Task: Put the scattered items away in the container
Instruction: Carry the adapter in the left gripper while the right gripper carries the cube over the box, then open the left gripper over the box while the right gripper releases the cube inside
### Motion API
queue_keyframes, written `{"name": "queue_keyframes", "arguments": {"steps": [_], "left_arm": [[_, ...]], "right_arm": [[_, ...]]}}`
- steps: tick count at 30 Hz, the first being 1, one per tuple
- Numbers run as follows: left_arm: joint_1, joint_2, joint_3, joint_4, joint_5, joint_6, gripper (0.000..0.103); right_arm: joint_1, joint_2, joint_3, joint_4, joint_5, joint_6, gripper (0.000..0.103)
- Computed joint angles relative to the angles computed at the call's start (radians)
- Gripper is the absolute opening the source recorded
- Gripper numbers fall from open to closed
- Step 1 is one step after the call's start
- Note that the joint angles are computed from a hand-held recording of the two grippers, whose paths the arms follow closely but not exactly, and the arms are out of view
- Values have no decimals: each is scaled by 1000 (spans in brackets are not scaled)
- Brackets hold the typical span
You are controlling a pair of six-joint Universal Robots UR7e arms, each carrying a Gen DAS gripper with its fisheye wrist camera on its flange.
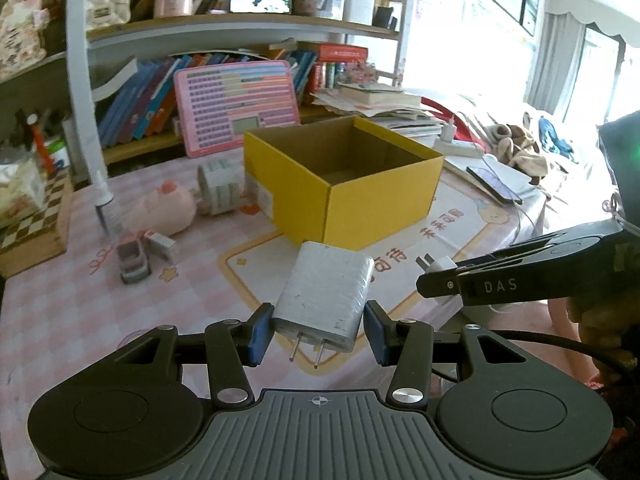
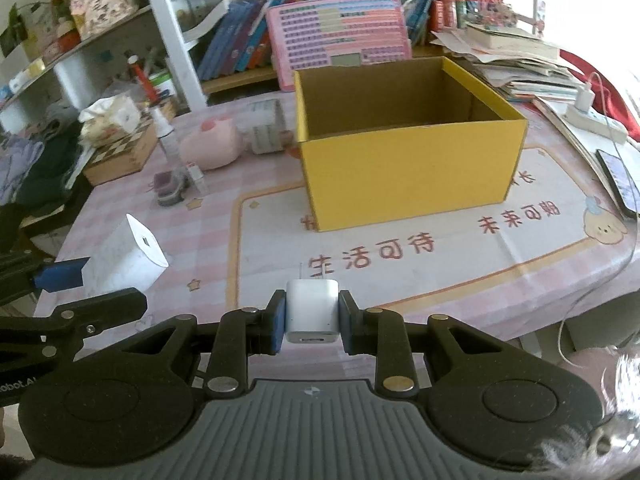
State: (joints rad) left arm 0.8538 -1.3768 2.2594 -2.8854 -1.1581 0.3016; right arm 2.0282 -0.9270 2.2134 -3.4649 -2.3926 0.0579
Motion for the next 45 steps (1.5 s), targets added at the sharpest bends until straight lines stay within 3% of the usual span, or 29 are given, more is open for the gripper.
{"name": "queue_keyframes", "arguments": {"steps": [9,18,27,35,41,45], "left_arm": [[1,100,-63,-19,-25,29,47],[-4,223,-154,-72,-41,53,47],[-23,369,-280,-168,-44,71,47],[-39,486,-385,-215,26,71,47],[-34,578,-508,-174,78,57,47],[-25,645,-601,-110,122,57,47]], "right_arm": [[-51,-35,2,-25,1,-35,25],[-116,-78,-27,-57,24,-167,25],[-196,-136,-105,-47,125,-361,25],[-263,-148,-210,52,268,-516,25],[-318,-130,-308,151,347,-667,25],[-349,-87,-389,216,360,-812,25]]}}
